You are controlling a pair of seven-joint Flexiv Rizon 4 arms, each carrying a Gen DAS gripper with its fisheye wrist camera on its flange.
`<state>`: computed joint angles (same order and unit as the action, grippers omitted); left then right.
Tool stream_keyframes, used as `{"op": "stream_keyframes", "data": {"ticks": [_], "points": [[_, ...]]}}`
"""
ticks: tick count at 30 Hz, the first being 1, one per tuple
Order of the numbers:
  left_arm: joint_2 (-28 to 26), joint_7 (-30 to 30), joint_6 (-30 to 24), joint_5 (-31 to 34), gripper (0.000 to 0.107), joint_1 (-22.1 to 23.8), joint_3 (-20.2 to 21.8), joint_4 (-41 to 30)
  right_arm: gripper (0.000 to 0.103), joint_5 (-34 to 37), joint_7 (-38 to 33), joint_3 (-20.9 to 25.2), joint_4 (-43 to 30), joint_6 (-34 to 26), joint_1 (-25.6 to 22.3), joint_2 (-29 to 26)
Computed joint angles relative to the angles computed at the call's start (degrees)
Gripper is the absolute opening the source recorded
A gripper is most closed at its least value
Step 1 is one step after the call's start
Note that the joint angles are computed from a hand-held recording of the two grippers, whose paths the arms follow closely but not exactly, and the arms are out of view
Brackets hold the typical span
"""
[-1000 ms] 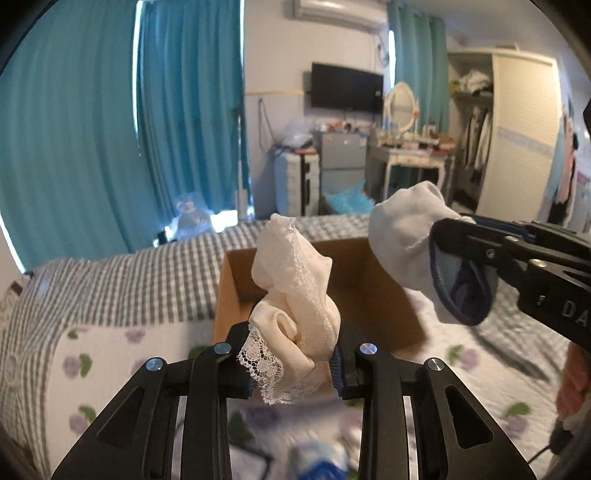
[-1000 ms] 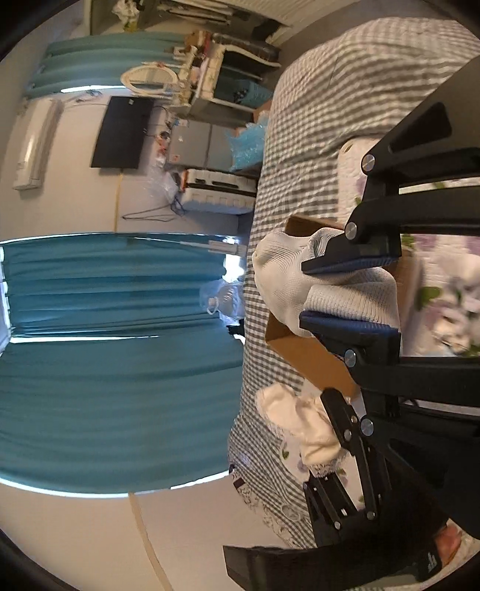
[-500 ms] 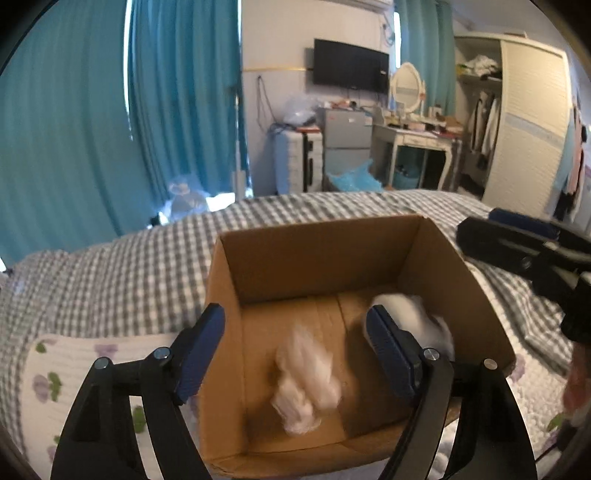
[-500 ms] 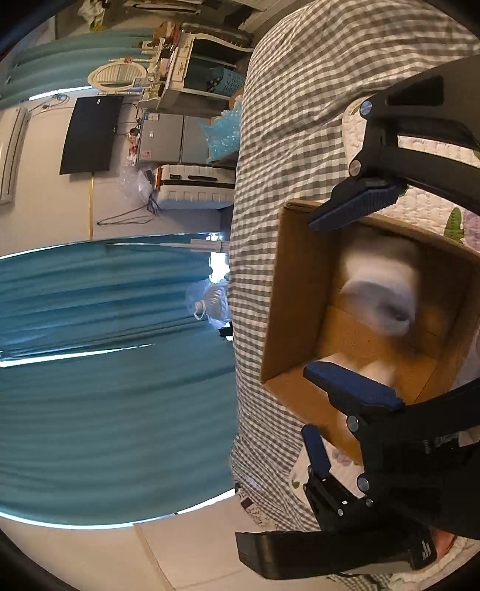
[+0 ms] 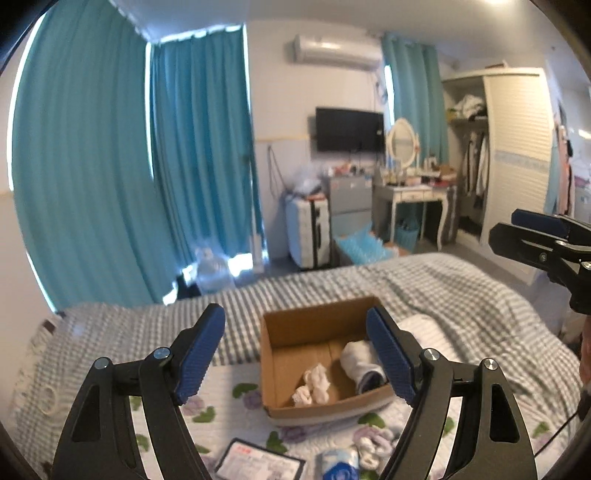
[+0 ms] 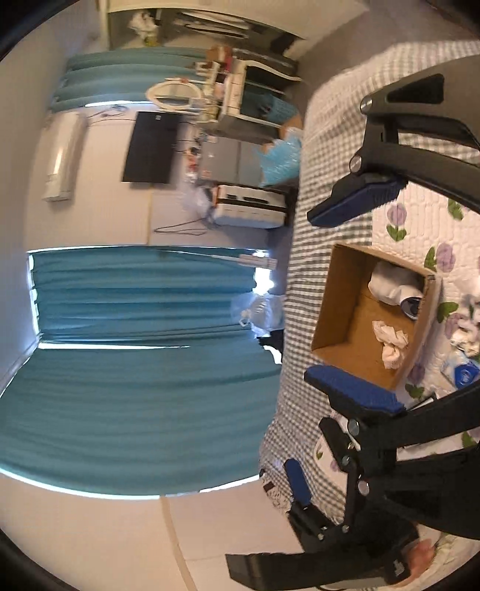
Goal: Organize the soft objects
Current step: 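Carry the cloth and sock into the cardboard box and open both grippers, then grasp the blue tissue packet with the left gripper while the right grasps a white sock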
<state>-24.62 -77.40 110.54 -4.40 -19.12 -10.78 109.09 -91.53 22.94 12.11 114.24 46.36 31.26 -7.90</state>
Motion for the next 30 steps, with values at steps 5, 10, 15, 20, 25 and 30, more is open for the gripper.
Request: {"op": "stream_keyframes", "data": {"ticks": [5,10,15,20,25,30], "points": [[6.0,-1.6,7.2,0.6,0.083,-1.3,2.5,8.8,0.089,5.1,-4.5,3.7,2.6,-5.7,3.0,3.8],[6.6,-2.2,7.9,0.7,0.083,-1.5,2.3,13.8,0.089,8.0,-2.6,5.1,6.5,-5.5,4.4,4.2],[1.6,-1.9,8.4,-3.9,0.083,-6.0,4.2,15.1,0.089,8.1,2.8,3.9,9.5,-0.5,4.4,0.5],[-6.6,-1.0,11.6,-14.8,0.083,-14.3,8.7,14.1,0.089,5.1,8.3,0.7,11.0,7.6,2.4,-5.4],[-13.0,-0.9,7.9,-18.0,0.083,-15.7,8.4,11.0,0.082,0.5,10.9,-2.5,10.1,15.2,-0.7,-11.5],[-17.4,0.8,2.9,-20.1,0.081,-17.8,10.5,6.7,0.068,-1.5,11.7,-4.6,7.0,22.7,-3.8,-18.9]]}}
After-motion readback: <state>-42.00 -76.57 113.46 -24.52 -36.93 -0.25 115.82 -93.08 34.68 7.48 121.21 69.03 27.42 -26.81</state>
